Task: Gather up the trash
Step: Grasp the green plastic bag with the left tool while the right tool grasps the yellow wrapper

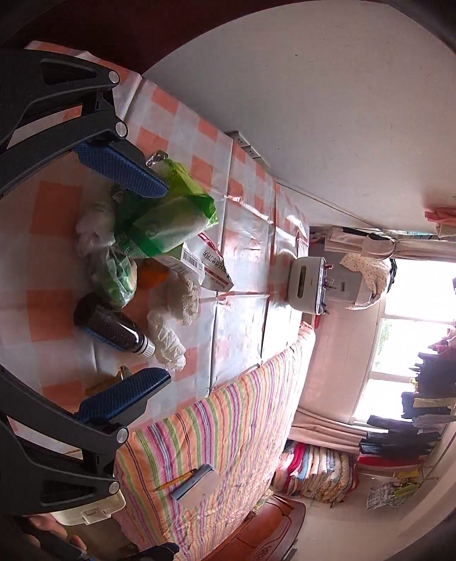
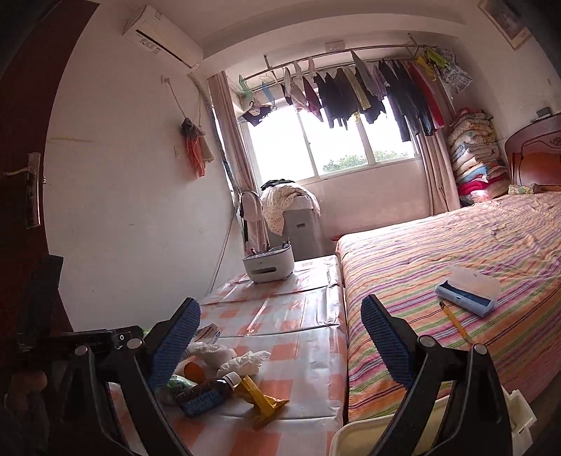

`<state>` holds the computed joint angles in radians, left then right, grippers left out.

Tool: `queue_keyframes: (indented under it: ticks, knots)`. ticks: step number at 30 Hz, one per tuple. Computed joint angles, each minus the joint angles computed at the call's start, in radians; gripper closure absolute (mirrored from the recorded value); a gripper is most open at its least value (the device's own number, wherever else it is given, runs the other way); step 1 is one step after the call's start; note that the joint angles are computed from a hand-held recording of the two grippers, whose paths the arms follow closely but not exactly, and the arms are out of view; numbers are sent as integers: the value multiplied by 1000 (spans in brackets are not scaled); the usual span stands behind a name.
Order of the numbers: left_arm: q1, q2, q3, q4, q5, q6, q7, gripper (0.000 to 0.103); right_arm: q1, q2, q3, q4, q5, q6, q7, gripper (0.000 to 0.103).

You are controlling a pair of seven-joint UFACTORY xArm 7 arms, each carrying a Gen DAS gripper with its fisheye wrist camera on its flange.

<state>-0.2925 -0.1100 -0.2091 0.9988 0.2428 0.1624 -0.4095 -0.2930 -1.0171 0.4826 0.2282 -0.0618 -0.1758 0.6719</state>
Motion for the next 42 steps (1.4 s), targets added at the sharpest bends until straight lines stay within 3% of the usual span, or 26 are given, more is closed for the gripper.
queue_keyframes:
  ticks: [7,12,14,21,25,28,30,34,35,36,37,38,40,42]
  knots:
    - [14,53,59,13,-115,18,101,7,117,352,-74,111,-55,4,-143,13]
    - [4,82,62,30,-190,29,172,7,108,465,-75,160,-53,69,-196,13]
    - [1,95,60,42,-202,36,181,7,142,497,-112,173,-59,87,-216,13]
    - [-5,150,65,104,-177,86,121,7,96,534,-73,215,-117,150,-219,13]
    - [-20,185,86,145,-45,118,-16,7,129,571,-112,241,-134,183,-220,13]
    - [-24,215,86,185,-37,165,-36,7,153,597,-131,270,-158,244,-217,13]
    - [-39,231,100,207,18,194,-86,7,167,615,-138,292,-183,296,-209,20]
    - [-48,247,114,222,75,217,-134,8,259,643,-221,309,-183,352,-224,65]
    - [-52,245,121,219,102,213,-156,11,278,646,-239,311,-179,363,-230,75]
    - [-49,242,121,213,107,205,-159,24,286,645,-246,309,-182,368,-227,78]
    - [-40,242,113,214,79,208,-131,49,288,640,-249,305,-188,366,-220,82]
    - [-29,244,102,216,36,218,-96,64,292,633,-253,300,-190,363,-215,85]
    - [-12,247,93,212,-31,215,-48,78,298,615,-260,288,-191,352,-207,86]
    - [-7,237,99,193,-51,186,-52,82,296,593,-258,275,-192,338,-194,86]
